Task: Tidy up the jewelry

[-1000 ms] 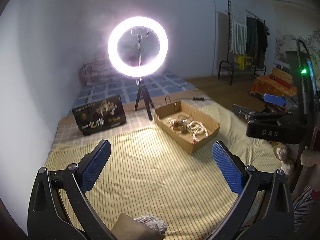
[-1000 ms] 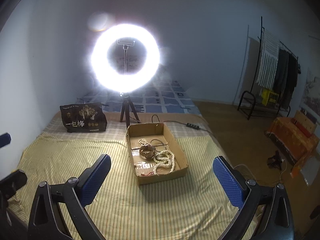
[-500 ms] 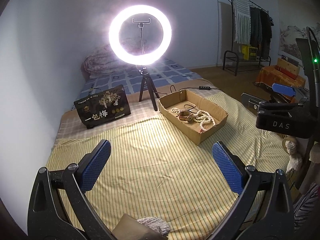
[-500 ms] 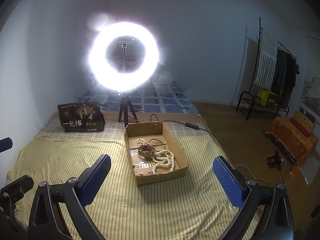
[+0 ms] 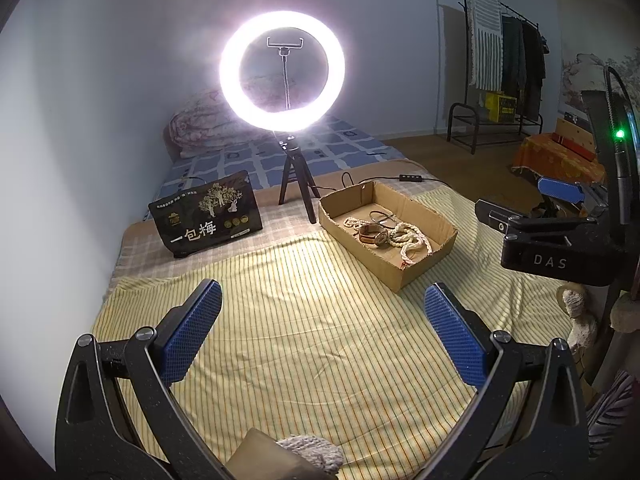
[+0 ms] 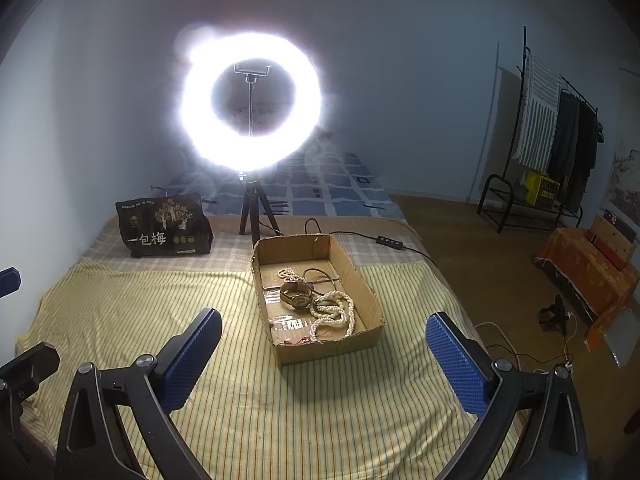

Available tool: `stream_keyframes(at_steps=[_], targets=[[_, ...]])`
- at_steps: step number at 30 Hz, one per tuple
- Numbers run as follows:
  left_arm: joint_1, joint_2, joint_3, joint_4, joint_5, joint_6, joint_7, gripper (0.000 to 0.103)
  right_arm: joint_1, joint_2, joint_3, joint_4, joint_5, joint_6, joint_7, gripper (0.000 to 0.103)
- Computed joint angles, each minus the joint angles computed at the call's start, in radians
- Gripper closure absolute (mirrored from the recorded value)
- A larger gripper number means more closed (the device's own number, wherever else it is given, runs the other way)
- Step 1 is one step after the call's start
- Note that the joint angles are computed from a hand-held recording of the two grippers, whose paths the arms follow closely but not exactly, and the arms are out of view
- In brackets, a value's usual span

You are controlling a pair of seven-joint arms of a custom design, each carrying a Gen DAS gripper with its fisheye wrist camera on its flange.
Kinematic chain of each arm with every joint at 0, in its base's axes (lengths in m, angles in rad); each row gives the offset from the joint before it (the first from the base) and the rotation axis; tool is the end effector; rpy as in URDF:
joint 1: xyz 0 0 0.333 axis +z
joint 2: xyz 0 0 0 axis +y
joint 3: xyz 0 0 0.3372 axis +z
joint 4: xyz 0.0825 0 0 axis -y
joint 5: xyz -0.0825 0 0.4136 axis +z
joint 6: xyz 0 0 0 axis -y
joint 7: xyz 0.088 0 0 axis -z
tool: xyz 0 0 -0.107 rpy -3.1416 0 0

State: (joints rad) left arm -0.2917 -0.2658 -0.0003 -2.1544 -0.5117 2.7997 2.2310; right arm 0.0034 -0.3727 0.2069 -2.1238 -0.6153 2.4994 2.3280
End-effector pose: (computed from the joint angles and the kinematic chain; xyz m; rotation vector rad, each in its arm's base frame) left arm 0.5298 -0.1352 0.6274 -1.1793 2.1083 -1.0629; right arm 0.4998 0.1282 0.6595 -1.5819 1.8791 -1.0405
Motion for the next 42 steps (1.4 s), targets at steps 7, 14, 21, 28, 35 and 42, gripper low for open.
stream_keyframes(at_steps=[7,14,21,28,35,42], targets=[[0.002,0.0,-0.002,0.0,0.007,0.002,-0.007,0.0,0.002,-0.001,-0.001,-0.003,0.003,0.0,-0.003,0.0],[-0.002,-0.002,0.001,-0.002,0.0,-0.001,0.003,0.0,0.004,-0.004,-0.003,-0.009,0.012,0.003,-0.008,0.0],[0.0,-0.001,-0.003,-0.002,0.007,0.004,-0.008,0.0,0.003,-0.003,-0.002,-0.012,0.019,0.006,-0.011,0.0],[-0.001,-0.001,-0.002,-0.002,0.009,0.003,-0.011,0.0,0.004,0.0,-0.004,-0.009,0.023,0.009,-0.013,0.0],[-0.001,0.0,-0.001,0.002,0.006,0.001,-0.007,0.0,0.009,0.006,-0.012,-0.006,0.042,0.005,-0.024,0.0],[-0.001,0.001,-0.002,0.003,0.006,0.001,-0.009,0.0,0.01,0.007,-0.011,-0.005,0.048,0.003,-0.03,0.0]])
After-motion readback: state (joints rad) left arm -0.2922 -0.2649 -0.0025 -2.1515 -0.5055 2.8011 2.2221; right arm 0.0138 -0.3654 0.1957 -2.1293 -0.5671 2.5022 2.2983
